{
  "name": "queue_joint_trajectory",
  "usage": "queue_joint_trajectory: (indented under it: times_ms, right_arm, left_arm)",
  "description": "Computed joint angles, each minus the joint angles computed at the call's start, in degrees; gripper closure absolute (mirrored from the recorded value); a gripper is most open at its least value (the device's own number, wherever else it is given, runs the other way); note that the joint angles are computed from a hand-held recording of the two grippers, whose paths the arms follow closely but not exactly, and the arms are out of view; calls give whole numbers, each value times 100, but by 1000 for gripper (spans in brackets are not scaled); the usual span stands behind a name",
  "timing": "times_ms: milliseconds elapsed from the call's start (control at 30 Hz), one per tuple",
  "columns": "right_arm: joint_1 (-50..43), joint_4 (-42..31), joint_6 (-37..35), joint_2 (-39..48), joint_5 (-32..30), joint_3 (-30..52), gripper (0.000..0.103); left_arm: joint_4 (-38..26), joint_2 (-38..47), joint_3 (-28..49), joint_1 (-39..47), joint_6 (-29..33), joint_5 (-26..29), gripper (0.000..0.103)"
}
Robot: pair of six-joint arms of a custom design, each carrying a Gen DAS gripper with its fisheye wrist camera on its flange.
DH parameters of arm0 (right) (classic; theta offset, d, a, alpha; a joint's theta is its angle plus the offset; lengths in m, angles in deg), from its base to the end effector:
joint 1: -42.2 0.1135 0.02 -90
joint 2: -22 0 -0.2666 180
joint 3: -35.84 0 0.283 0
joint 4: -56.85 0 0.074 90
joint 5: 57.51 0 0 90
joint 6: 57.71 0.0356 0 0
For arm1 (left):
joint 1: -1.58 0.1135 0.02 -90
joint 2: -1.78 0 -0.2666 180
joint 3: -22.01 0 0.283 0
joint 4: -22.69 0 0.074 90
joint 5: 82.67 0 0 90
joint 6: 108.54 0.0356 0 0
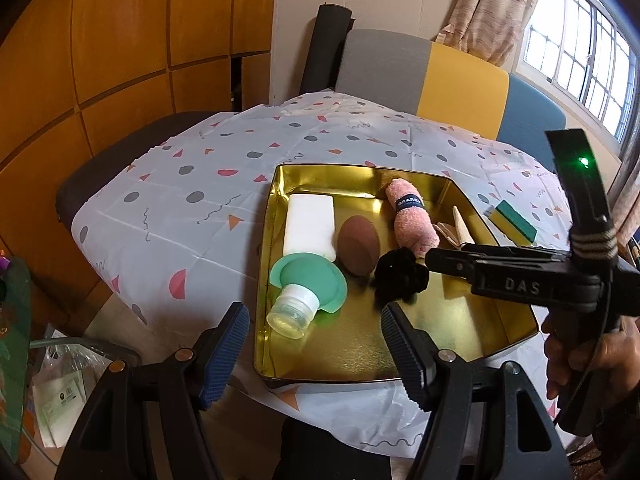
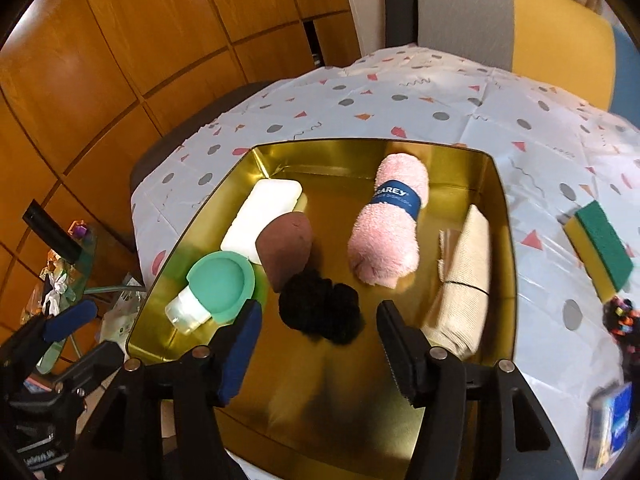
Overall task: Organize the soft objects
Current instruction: 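Carry the black scrunchie into the gold tray and open the right tool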
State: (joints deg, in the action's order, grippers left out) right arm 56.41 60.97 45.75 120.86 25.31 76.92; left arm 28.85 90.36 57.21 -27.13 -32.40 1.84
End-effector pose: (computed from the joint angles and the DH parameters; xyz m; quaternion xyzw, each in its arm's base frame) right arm 0.2672 0.0722 0.0494 -0.0257 0.9481 0.1322 0.2880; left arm 0.2266 -0.1202 0.0726 0.1029 0.9245 -0.0907 0.3556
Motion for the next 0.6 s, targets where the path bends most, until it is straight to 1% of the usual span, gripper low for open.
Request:
queue_joint_trajectory:
  times_ms: [300, 433, 600]
  right_arm:
    - [-98, 245, -43, -785, 168, -720, 40]
    - [-186, 246, -99, -1246, 280, -1022, 36]
    - [-462, 67, -280, -1935, 291, -1372, 33]
  left_arm:
    - [-122, -61, 33, -282, 15, -147, 33]
    - [-172, -78, 67, -424, 17, -230, 33]
    - [-237, -64, 132, -603, 18, -319, 33]
